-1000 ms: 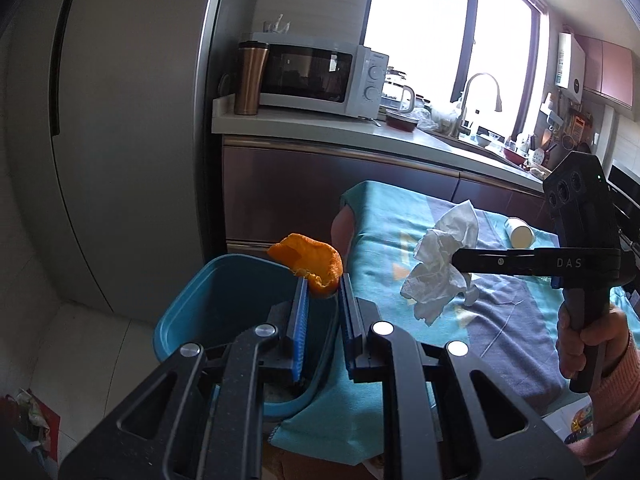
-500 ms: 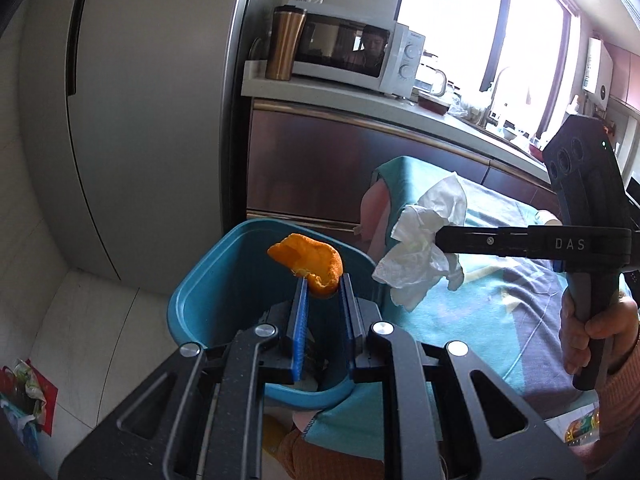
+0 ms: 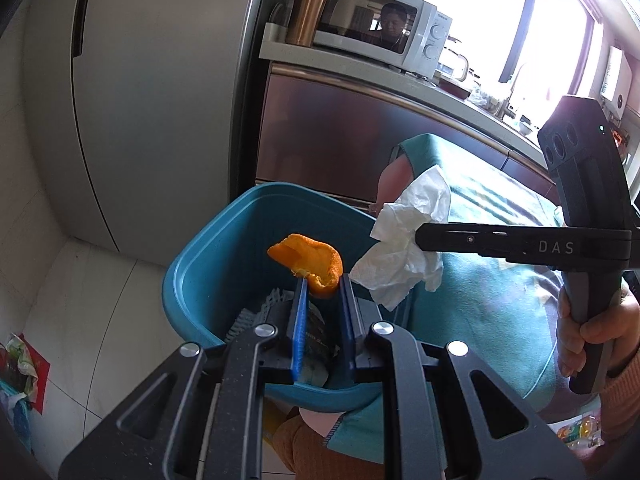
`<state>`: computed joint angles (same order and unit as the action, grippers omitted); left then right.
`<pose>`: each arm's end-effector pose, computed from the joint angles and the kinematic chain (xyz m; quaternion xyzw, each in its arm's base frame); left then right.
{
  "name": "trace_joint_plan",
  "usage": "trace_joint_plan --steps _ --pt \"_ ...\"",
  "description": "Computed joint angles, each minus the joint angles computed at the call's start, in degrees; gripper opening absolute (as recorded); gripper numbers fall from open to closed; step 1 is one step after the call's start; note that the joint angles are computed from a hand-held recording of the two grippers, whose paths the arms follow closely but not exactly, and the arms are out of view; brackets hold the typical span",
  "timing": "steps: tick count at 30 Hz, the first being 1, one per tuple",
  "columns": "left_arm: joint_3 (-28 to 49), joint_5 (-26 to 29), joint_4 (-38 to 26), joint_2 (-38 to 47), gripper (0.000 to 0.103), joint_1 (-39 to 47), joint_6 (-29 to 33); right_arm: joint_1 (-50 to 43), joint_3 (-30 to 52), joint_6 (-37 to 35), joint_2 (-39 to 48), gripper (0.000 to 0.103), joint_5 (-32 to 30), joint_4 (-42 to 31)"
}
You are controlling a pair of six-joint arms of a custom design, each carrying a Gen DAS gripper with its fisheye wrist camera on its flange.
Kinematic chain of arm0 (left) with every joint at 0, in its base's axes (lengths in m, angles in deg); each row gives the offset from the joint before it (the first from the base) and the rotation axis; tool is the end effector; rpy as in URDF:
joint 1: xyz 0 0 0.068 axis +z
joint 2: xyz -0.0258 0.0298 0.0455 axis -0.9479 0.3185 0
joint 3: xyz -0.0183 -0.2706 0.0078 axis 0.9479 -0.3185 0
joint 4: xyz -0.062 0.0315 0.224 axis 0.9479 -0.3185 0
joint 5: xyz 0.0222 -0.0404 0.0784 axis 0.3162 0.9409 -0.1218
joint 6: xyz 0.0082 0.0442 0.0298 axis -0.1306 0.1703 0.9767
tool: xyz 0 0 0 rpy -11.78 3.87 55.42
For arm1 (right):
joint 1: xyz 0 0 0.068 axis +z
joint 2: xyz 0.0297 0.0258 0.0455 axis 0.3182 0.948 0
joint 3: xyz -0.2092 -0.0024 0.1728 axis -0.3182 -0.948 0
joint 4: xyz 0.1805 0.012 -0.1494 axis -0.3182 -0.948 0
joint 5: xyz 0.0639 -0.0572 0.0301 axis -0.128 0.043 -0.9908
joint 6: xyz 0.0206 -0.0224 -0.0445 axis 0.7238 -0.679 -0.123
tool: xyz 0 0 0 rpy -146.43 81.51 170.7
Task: Collect trash
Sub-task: 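Carry the peel and tissue to the teal bin and open both tools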
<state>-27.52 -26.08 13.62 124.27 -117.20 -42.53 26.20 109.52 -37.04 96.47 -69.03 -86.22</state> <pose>0.2451 -0.2217 0.0394 -0.1953 0.8902 -0.0429 0.4093 0.4191 0.0815 0.0845 -0.3893 0.8366 0.3453 0.1712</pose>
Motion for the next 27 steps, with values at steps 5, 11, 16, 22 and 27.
trace_joint_plan --steps 5,11,16,22,27 --pt "1.37 1.72 0.96 2.53 0.016 1.47 0.54 1.79 -0.41 1.6 0.54 0.016 2.42 2.46" --pt "2.83 3.46 1.65 4.67 0.016 3.17 1.12 3.73 -0.85 3.11 0.79 0.02 4.84 4.57" --pt "3.41 4.28 2.85 5.9 0.016 4.14 1.16 4.53 -1.79 3.93 0.3 0.022 5.79 6.17" --pt "3.92 4.71 4.61 6.53 0.015 4.84 0.84 4.6 -4.14 4.38 -1.04 0.033 6.15 8.49" --pt "4.46 4.22 3.83 6.14 0.015 4.29 1.32 3.47 -3.46 3.63 -0.5 0.033 5.38 7.75"
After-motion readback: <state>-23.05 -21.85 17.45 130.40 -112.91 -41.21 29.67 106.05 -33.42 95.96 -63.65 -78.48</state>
